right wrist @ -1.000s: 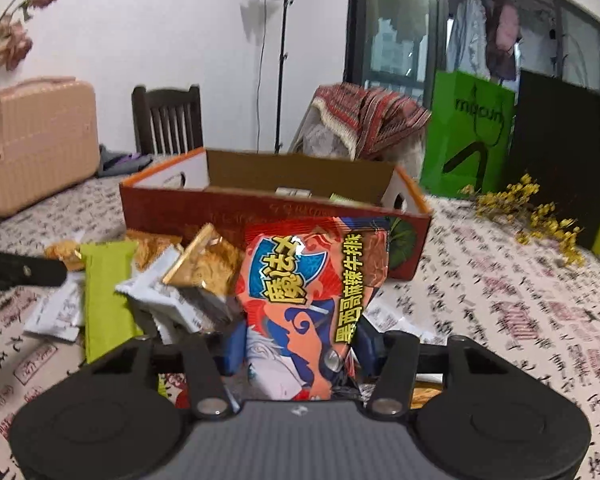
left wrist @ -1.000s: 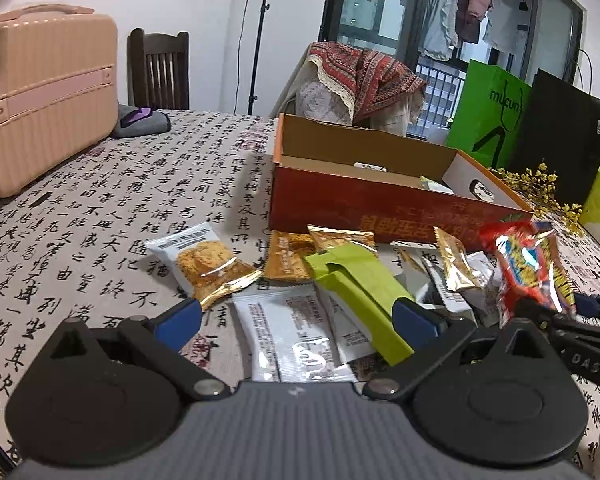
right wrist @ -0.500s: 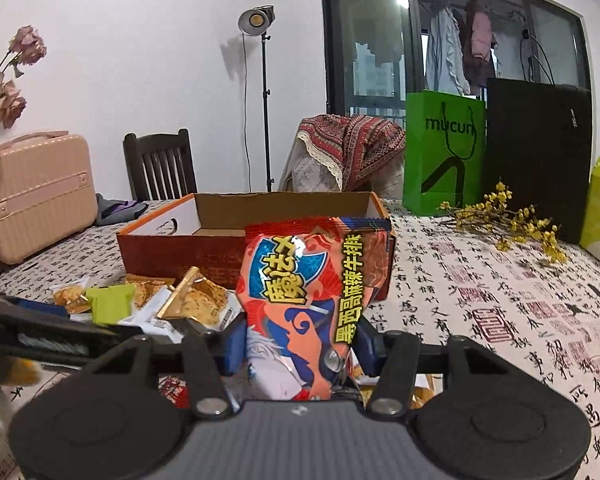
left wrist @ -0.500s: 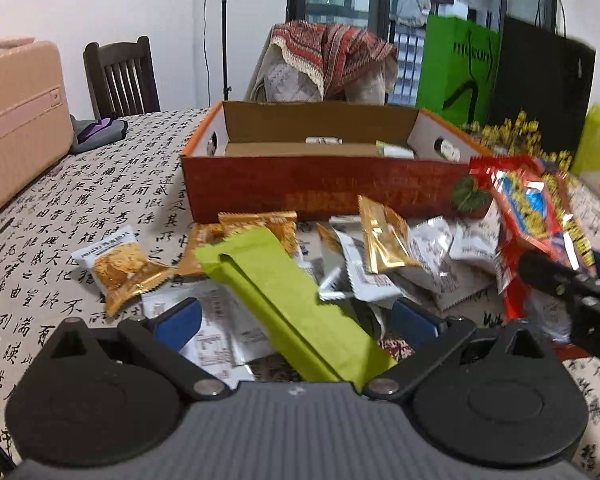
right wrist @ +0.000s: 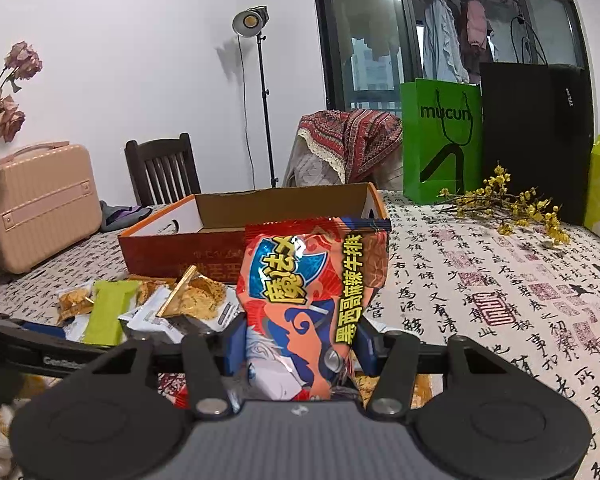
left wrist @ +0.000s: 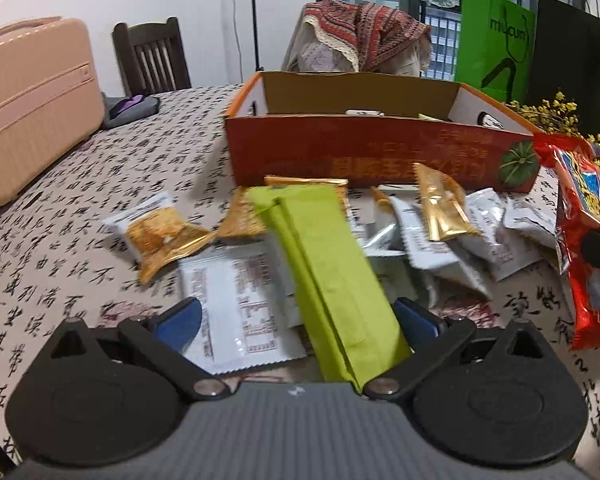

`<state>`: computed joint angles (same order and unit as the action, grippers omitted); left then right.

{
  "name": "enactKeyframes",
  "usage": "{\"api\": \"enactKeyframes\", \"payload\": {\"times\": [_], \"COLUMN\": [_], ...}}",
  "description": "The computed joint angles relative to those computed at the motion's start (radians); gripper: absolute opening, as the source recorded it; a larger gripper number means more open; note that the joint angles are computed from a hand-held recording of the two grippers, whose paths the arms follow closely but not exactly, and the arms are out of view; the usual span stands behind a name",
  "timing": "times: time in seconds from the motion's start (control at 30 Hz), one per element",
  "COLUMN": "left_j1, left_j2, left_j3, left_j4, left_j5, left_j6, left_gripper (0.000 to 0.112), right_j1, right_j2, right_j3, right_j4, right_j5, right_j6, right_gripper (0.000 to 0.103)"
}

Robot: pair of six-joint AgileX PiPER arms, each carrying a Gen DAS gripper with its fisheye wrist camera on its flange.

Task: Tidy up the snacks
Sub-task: 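Grasp the lime green bar with the left tool, then lower the lime green bar and red-and-blue bag into the box, open both tools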

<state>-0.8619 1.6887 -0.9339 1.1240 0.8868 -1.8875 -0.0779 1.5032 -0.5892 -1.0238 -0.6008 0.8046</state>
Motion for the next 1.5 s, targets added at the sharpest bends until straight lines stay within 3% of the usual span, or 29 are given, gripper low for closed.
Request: {"api": "enactKeyframes", "payload": {"times": [0.17, 0.33, 0.37, 0.43, 1.07, 1.5], "left_j1": [-0.007, 0.007, 0.005, 0.001, -0.043, 0.038], "left_j2": [-0.038, -0.060, -0.059, -0.063, -0.148, -0.167], "left_j3": [0.039, 0.066, 0.070, 0.079, 0.132, 0.021], "left_j4": [0.041, 0.096, 0.104, 0.128, 0.238, 0.348], "left_j5": [0.021, -0.056, -0.064, -0.084, -0.033, -0.071], "left_j6": [-0.055, -0.080, -0.088, -0.108, -0.182, -0.145], "left_gripper": [0.103, 0.065, 0.063, 0.043, 0.040, 0.040], "right_j1": [0.005, 0.005, 0.006, 0.009, 0.016, 0.075], "right_j2": [0.003, 0.000, -0.001, -0.002, -0.020, -0.033], "right_j3": [0.004, 0.002, 0.001, 0.004, 0.005, -0.135], "right_j4": [0.003, -0.005, -0.006, -0.002, -0.015, -0.014], "right_j5": [0.000, 0.010, 0.012, 0.012, 0.011, 0.071], "right_j6": [-0.002, 0.005, 0.006, 0.000, 0.009, 0.092], "right_gripper": [0.053, 0.053, 0.053, 0.053, 0.053, 0.053]}}
